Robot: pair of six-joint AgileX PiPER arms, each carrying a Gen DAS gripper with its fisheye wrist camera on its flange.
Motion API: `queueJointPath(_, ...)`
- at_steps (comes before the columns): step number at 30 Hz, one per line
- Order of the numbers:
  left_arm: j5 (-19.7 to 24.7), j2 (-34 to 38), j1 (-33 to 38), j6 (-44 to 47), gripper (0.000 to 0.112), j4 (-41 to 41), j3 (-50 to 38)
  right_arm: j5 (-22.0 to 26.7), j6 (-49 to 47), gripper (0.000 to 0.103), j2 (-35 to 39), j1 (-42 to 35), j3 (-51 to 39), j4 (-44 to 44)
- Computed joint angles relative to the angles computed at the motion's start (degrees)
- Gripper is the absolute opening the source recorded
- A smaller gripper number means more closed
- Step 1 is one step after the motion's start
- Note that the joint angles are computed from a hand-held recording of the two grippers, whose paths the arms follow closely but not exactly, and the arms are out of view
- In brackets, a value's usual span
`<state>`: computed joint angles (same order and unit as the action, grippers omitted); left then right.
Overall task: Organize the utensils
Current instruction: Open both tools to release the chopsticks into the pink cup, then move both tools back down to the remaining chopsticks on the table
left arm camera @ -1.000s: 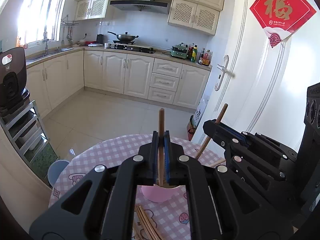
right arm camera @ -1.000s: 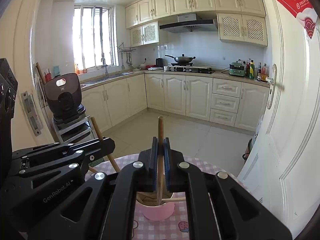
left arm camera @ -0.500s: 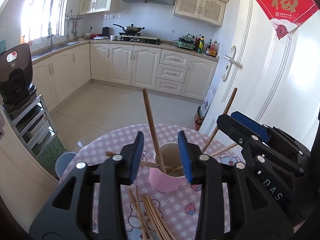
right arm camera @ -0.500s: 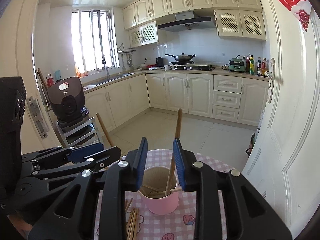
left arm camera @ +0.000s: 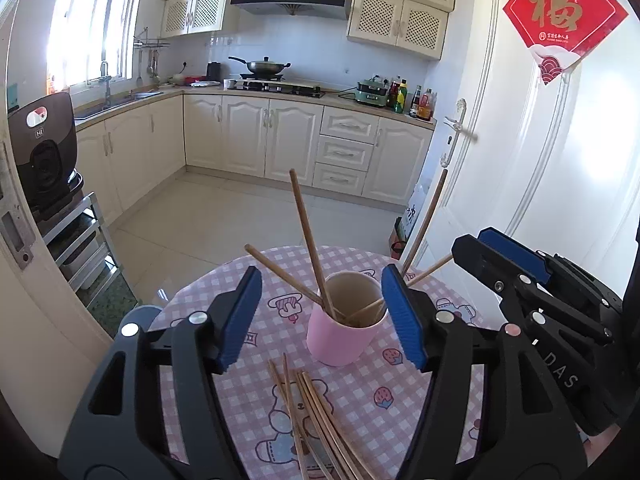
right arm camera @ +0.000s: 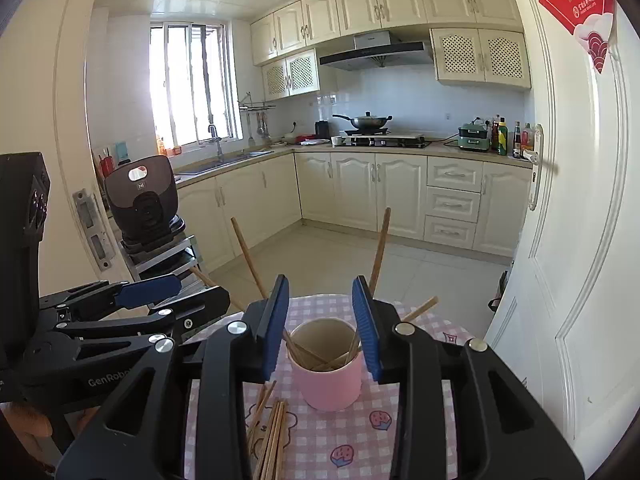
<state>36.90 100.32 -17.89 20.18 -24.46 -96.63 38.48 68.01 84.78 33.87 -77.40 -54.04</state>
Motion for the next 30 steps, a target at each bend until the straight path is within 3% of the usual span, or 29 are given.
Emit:
queueJointPath(10,-2.7,-6.87,4.33,6.91,0.069,-4.85,12.43,2.52,6.03,0.033,-2.44,5.76,5.9,-3.11)
queueJointPath(18,0.82,-3.92,8.1,9.16,0.069,-5.9,15.89,-1.18,7.94,0.033,0.31,6.05,9.72,0.98)
queueJointPath(21,4.27,-0.96,9.3,9.67,0.069,-6.61,14.34,-2.99,5.8,0.033,2.51,5.19,9.96,5.03)
queueJointPath(26,6.76,2.95,9.61,9.16,0.069,-6.02,13.16,-6.65,-3.57,0.033,6.35,1.69,9.4,16.9)
queueJointPath(30,8.33,6.66,8.86,7.86,0.069,-4.52,11.2,-6.92,-11.23,0.032,9.9,-0.1,8.21,25.07)
